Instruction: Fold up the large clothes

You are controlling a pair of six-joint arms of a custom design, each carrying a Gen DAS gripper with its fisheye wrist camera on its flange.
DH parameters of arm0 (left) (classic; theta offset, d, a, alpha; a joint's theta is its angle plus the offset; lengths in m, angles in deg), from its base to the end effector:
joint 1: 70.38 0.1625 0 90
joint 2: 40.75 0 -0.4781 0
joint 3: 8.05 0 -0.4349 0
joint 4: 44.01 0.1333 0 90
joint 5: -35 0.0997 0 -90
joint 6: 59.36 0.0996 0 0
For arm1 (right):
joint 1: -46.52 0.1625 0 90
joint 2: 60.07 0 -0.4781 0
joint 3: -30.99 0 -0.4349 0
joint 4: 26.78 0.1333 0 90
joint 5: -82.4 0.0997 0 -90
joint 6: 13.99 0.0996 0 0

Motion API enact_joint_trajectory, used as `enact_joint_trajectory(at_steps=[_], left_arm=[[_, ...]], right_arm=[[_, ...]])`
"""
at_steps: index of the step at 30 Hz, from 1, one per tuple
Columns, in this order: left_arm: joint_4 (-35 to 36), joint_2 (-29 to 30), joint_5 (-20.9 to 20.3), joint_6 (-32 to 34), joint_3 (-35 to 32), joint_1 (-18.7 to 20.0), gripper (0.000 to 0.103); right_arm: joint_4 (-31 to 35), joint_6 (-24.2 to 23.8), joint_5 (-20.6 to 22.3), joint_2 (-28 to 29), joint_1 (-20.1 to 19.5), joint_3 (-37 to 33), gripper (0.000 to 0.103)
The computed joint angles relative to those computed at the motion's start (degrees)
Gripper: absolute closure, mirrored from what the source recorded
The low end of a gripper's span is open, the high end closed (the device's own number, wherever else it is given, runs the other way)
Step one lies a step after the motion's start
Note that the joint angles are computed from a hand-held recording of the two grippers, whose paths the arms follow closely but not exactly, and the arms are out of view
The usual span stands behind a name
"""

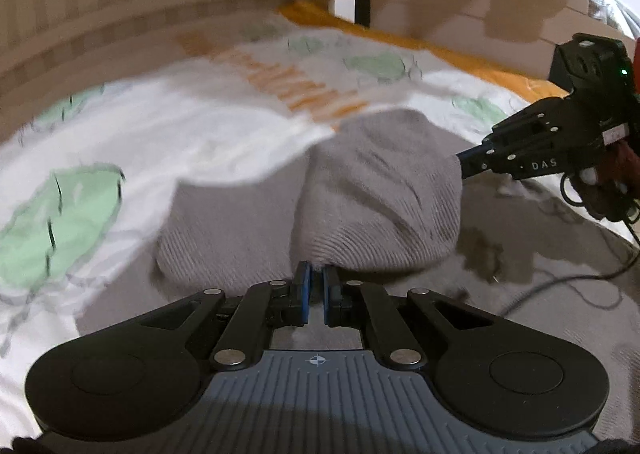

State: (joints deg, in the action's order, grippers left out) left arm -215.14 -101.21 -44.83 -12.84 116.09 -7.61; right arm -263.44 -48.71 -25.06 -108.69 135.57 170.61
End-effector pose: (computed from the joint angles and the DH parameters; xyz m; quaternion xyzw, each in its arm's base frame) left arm -0.1189 -0.5608 0.1250 0.5800 0.7956 -0.1343 0.1117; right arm 0.0961 -0.4448 0.1151 0.1861 -0.8570 0.3982 0.2691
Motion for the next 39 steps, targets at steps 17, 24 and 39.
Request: enact_joint_trajectory(at_steps=[17, 24, 39], left_arm=[[3.87, -2.6, -5.7, -38.31, -0.27, 1.79, 0.033], [-0.21, -0.56, -3.37, -39.01, 1.04, -0.02, 0.033], [-2.74, 2.14, -5.35, -45.53, 0.13, 1.54, 0.033]], right_arm=[[-8.29, 23.64, 3.02, 1.96, 1.1, 4.16, 0.045], [-11.15, 31.31, 8.64, 5.36, -1.49, 3.34, 0.045], [-13.25, 42.24, 19.39, 5.98, -3.54, 5.3, 0.091]])
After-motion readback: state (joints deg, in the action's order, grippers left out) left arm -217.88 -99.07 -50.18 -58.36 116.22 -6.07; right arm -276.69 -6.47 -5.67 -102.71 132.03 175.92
